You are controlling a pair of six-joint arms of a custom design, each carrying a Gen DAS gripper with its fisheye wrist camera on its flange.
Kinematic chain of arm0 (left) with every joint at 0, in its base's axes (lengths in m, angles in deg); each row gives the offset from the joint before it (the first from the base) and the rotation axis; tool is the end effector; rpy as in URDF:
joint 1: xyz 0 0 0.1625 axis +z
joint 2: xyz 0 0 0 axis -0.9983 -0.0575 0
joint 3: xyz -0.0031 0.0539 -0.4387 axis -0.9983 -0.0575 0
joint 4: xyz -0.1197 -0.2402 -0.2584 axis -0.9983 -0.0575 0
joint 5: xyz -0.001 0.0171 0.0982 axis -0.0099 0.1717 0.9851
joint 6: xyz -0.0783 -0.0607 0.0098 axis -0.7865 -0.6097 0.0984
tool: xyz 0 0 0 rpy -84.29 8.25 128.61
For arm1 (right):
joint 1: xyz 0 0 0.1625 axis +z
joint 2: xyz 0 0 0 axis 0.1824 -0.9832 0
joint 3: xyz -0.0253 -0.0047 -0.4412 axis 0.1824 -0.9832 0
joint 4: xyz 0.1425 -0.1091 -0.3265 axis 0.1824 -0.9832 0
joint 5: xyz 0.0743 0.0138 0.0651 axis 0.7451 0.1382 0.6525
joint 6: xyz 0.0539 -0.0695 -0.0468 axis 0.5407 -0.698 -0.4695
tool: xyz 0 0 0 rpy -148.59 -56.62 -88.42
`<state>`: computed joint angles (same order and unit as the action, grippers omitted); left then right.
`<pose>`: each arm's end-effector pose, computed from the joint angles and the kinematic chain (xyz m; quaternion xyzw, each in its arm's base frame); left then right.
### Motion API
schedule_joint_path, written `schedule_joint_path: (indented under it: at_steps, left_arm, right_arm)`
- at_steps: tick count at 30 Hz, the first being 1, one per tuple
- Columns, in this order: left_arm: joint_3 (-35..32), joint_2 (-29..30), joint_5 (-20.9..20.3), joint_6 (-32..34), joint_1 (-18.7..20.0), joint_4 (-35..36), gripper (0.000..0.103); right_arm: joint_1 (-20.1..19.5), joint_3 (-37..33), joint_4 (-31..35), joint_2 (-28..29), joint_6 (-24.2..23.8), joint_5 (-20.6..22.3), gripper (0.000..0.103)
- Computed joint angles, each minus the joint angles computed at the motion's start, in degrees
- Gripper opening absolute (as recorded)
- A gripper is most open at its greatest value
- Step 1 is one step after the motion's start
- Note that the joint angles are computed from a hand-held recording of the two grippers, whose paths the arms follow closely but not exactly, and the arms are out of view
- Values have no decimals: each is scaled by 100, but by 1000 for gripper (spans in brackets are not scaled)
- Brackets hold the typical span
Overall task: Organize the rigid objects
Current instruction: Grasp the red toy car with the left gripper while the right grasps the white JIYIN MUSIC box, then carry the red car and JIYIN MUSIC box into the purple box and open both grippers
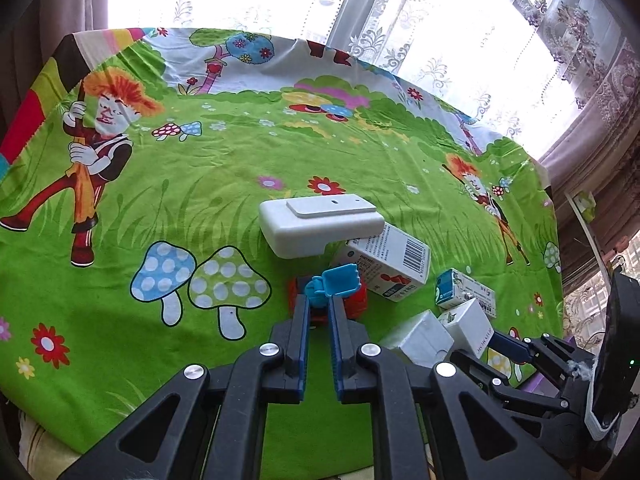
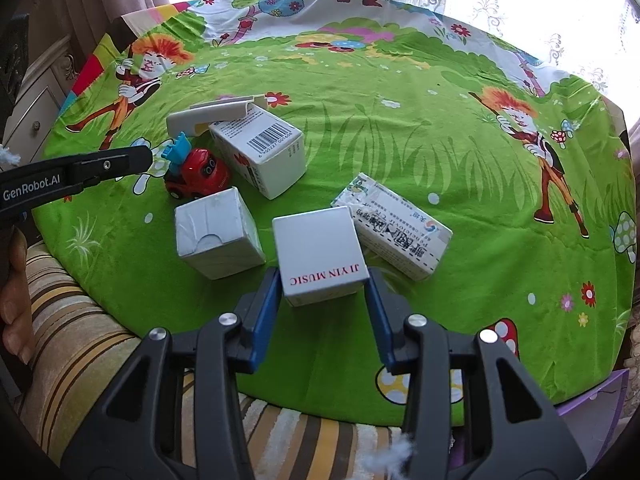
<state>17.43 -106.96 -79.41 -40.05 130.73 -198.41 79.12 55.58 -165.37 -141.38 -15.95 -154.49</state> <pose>-0.4108 -0.6812 0.0519 0.0216 0.9201 -0.3100 0.2383 0.0848 -0.7040 0.3529 0.2990 -0.8929 0.1525 0.3000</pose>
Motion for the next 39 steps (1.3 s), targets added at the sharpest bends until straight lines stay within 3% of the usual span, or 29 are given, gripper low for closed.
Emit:
schedule_joint_path:
  at_steps: [4, 9, 14, 16, 17, 39]
  left_arm:
    - [-198, 126, -55, 226, -45, 78, 16]
    - [-643, 338, 231, 227, -47, 445, 45]
    - [-933, 470, 239, 121, 11, 802, 44]
    - [-987, 491, 191, 42, 49, 951, 37]
    - [-964, 483, 164, 25, 62, 947, 27]
    - [82, -47, 72, 293, -208, -392, 27]
  right_arm:
    - [8, 104, -207, -44, -86, 33, 46]
    - [-3, 179, -303, -116, -67, 105, 46]
    - [-37, 227, -315, -202, 29, 188, 46]
    - [-56, 230, -293, -230, 91, 217, 46]
    - [-63, 225, -272, -241, 126, 230, 46]
    - [-126, 445, -258, -654, 418, 460, 47]
